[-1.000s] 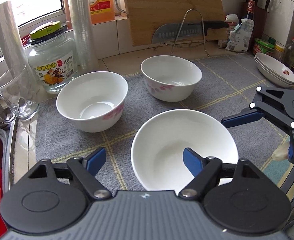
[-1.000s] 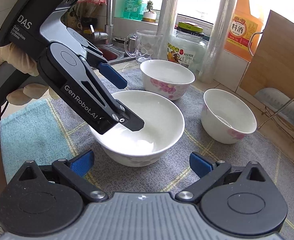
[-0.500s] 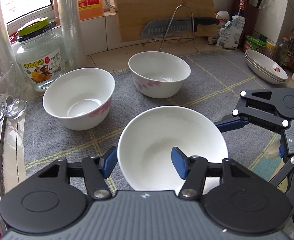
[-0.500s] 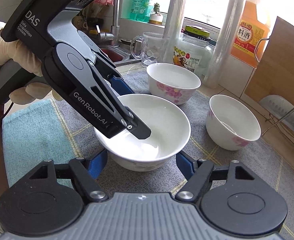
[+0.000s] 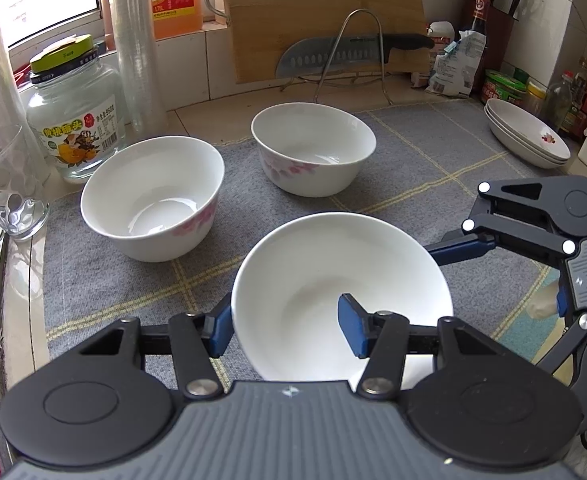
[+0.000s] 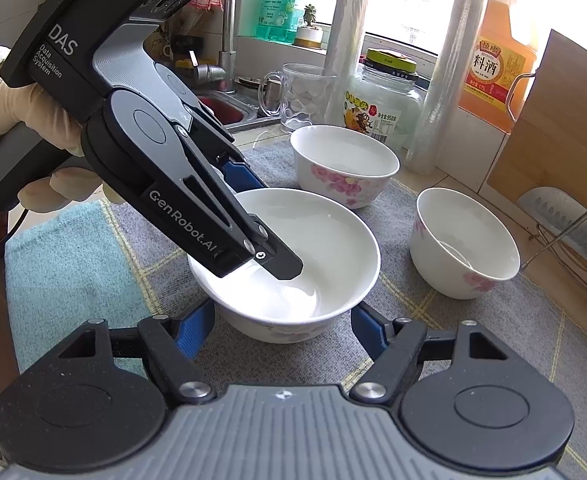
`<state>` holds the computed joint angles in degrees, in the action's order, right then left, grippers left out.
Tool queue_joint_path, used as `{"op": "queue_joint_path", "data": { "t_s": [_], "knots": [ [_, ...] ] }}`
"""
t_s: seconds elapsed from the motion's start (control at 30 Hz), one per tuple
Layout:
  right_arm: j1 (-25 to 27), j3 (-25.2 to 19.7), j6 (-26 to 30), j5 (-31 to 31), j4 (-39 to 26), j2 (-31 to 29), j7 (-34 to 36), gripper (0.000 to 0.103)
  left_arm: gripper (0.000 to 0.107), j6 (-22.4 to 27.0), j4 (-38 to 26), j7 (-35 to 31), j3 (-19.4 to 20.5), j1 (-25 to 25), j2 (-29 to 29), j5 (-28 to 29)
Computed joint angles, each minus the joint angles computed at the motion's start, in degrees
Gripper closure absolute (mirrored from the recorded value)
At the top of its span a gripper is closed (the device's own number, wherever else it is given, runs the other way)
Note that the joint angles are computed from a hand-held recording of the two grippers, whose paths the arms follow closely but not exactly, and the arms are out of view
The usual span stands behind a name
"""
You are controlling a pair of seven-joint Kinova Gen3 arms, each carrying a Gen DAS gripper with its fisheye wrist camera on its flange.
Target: Organize plates and bowls
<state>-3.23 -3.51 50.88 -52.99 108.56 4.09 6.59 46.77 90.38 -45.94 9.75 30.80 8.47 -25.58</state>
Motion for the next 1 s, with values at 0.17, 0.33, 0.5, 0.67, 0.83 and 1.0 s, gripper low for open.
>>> {"op": "queue_joint_path", "data": {
  "t_s": [0.17,0.33,0.5,0.67,0.83,1.0],
  "knots": [
    [0.26,0.42,1.26,0.49,-0.48,-0.55,-0.93,0.024,0.054,0.82,-0.85,0.1,0.26,0.6,0.2,-0.41],
    [0.91,1.47,2.23,0.52,-0.09,-1.87,-0.76,0.024,0.054,0.78,-2.18,-1.09,0.54,1.04,0.65,0.11],
    [2.08,3.06,3.39,0.73,0.16,-2.94,-1.03,0.024,0.054,0.38,-4.17,-2.62,0.62,2.01,1.93,0.51],
    [3.22,4.54,3.48,1.1,0.97,-4.14,-1.22,0.024,0.054,0.04,-6.78,-5.21,0.4,3.06,3.8,1.6],
    [4.36,6.2,3.4,1.44,1.85,-5.53,-1.38,0.024,0.054,-0.59,-9.39,-8.32,0.08,4.05,5.69,3.18],
    [5.47,7.69,2.94,1.93,2.35,-6.43,-1.82,0.024,0.054,-1.24,-12.13,-11.71,-0.34,4.97,7.82,4.94]
  ]
}}
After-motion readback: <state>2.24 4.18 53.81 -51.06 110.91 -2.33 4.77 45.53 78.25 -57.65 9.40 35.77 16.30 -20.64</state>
